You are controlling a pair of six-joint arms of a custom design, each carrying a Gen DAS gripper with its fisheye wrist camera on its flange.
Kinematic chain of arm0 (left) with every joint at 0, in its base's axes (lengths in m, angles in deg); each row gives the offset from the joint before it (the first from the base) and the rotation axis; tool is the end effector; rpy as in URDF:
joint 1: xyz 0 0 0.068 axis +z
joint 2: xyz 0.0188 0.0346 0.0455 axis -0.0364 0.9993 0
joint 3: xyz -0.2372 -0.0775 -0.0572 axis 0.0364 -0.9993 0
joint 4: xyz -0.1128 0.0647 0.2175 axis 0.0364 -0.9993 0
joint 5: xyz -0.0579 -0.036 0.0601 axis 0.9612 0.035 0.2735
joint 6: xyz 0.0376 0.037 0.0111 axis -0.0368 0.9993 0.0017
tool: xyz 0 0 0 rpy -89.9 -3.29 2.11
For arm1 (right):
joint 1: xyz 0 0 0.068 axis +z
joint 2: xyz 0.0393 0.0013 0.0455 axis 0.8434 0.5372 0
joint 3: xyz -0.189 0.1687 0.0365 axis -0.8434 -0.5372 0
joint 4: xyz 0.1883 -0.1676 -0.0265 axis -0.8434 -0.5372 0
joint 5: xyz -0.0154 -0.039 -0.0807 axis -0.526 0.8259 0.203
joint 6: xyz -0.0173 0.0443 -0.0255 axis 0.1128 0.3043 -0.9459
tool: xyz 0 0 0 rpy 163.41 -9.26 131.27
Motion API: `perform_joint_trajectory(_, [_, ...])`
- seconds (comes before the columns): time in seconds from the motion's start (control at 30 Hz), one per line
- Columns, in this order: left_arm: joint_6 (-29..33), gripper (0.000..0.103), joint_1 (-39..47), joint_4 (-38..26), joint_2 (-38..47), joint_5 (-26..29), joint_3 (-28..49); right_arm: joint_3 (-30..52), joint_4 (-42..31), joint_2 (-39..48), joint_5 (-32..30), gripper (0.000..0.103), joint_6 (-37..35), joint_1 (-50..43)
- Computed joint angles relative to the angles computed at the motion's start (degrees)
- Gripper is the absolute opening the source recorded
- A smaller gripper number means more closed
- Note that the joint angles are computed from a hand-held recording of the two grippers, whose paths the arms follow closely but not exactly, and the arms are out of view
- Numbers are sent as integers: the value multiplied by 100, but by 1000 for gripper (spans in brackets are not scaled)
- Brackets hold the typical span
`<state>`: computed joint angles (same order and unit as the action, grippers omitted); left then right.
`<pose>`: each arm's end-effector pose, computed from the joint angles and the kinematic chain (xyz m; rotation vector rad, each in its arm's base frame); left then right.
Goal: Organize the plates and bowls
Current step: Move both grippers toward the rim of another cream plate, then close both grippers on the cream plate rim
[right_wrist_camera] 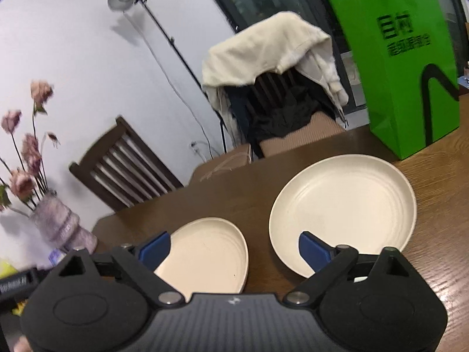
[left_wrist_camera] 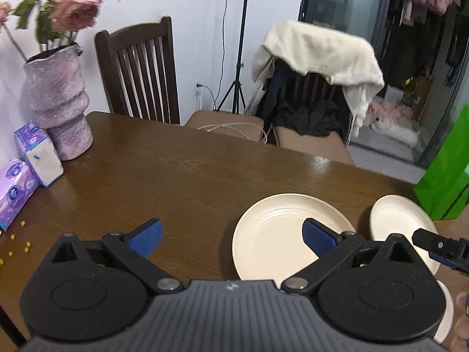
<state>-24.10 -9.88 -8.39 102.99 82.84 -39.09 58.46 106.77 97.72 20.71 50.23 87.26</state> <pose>0.3145 -0.0386 0.1796 -0.1364 2.3378 -0.0219 0.3061 0.1708 0.1147 0.2818 2.2095 0.5942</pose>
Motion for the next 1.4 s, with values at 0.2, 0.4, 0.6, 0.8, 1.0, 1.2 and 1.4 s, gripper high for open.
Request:
perform_joint_trajectory(0.2, [77, 103, 39, -38, 1143, -25, 792, 976, -523, 727, -107, 85, -392, 168])
perform_joint_trajectory(0.4, [11, 102, 123, -76, 2041, 46, 1399, 1929, -1280, 1458, -214, 62, -464, 210])
perform_joint_trajectory(0.6, [31, 85, 139, -192, 2578, 108, 1757, 2414, -1590, 1950, -111, 46, -471, 323])
perform_joint_trajectory(0.8, [154, 57, 88, -530, 2895, 95, 2076, 2743, -1840, 2289, -18, 30, -490, 414])
perform_joint_trajectory(1.0, [129, 36, 103, -826, 3123, 60, 2288, 2768, -1844, 2328, 52, 24, -459, 427])
perform_joint_trajectory(1.2, [219, 16, 94, -919, 3208, 71, 2340, 2813, -1883, 2377, 93, 18, -475, 437])
perform_joint_trajectory(1.4, [358, 10, -62, -708, 3134, -176, 2163, 2879, -1921, 2460, 56, 9, -421, 417])
